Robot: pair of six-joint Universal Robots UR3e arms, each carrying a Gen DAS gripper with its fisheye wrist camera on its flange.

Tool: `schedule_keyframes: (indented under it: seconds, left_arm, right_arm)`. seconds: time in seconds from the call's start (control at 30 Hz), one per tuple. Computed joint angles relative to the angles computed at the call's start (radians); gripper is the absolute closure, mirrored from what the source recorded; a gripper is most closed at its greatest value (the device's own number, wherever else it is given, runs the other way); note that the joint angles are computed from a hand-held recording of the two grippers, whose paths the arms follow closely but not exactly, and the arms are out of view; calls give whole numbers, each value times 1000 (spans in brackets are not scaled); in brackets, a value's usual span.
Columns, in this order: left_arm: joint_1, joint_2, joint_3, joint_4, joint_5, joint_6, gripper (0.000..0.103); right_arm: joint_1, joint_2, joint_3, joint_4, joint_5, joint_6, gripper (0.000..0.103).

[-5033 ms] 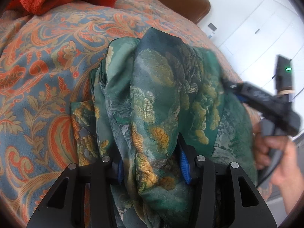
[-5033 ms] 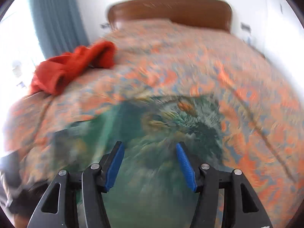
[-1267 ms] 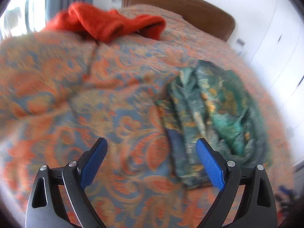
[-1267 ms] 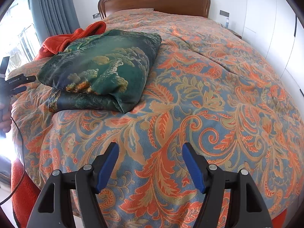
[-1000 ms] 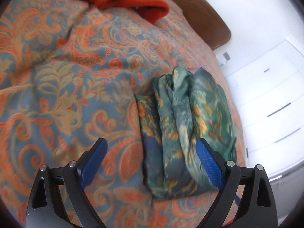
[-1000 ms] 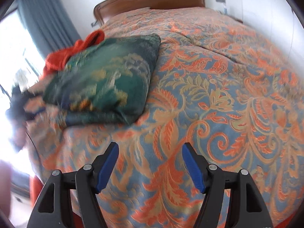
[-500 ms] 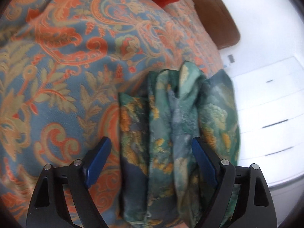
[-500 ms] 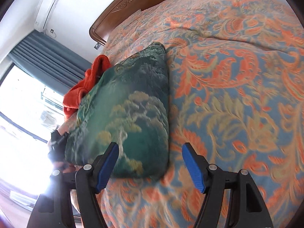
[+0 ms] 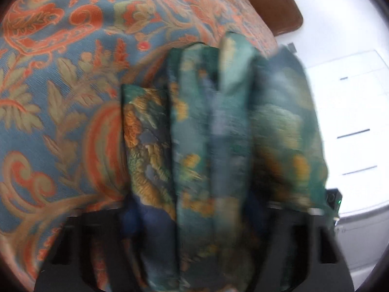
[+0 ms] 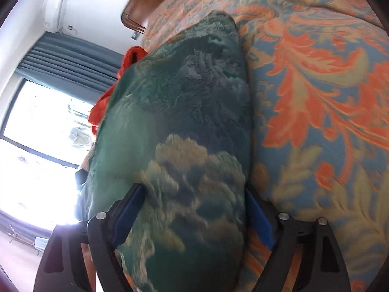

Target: Fold large clothes

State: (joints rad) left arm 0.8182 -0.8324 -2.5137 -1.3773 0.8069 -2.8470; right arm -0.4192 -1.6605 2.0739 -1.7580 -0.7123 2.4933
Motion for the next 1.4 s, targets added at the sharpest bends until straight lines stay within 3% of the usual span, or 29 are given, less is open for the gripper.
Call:
schedule_keyframes:
  seconds: [0.03,0.13,0.23,0.37,0.47,0.53,0.6,0.7,0.8,0.97,1.03,1.1,1.17,1.2,1.3,1.37,1.4]
  left_arm:
    - [-16,27,12,-13,20,-9,60]
    - [-127,69,72,19,85,-69,70]
    - [-109,186,162,-151,77,-6,71]
    - [-169,234,270,-186,55,-41,72]
    - [-288,164,318,-18,88,-171,72]
    - [-364,61,338,172,111,-274,71]
    - [-365,-3,384,225,112,-294,71]
    - [-496,-251,473,489,194,-426,71]
    - [-594,-459,599,612,275,-485,71]
    - [-675,-683,683,737,376,-500,70]
    - [-692,-785,693,776,396,-519,61]
    - [-725,-913,684,843,488,-570,53]
    - [-706,-923,603,944,493,-606,44]
    - [-654,-872,506,1023,429,-626,40]
    - [-584,-688,349,1060,382,-602,36]
    - [-608,-506,268,1042,482,-552,21]
    - [-667,-417,247,1028,590,-530,10]
  right_arm:
    - [40,-3,-15,-43,-31,41,20]
    - [188,-114,-22,-191,-160,72,36]
    - [327,-319,63,-368,-294,63,45]
    - [360,-537,150,-413,-300,32,47]
    - [345,-618,129,-415,-266,39,48]
    - [321,-642,106,-429,-243,43,48]
    - [302,-622,70,-447,-236,41,48]
    - [279,-486,-11,-542,-207,61,48]
    - [298,-275,-123,-668,-229,127,48]
    - [309,-3,-256,-780,-253,174,48]
    - [312,103,-290,-806,-272,169,48]
    - [316,211,-319,-819,-296,194,47]
    - [307,308,-359,-761,-324,228,40]
    - [290,341,-353,-779,-316,259,36]
    - [151,315,-286,-732,-96,279,25]
    - [85,223,-229,-675,-30,248,24]
    - [52,162,-195,-647,-13,218,24]
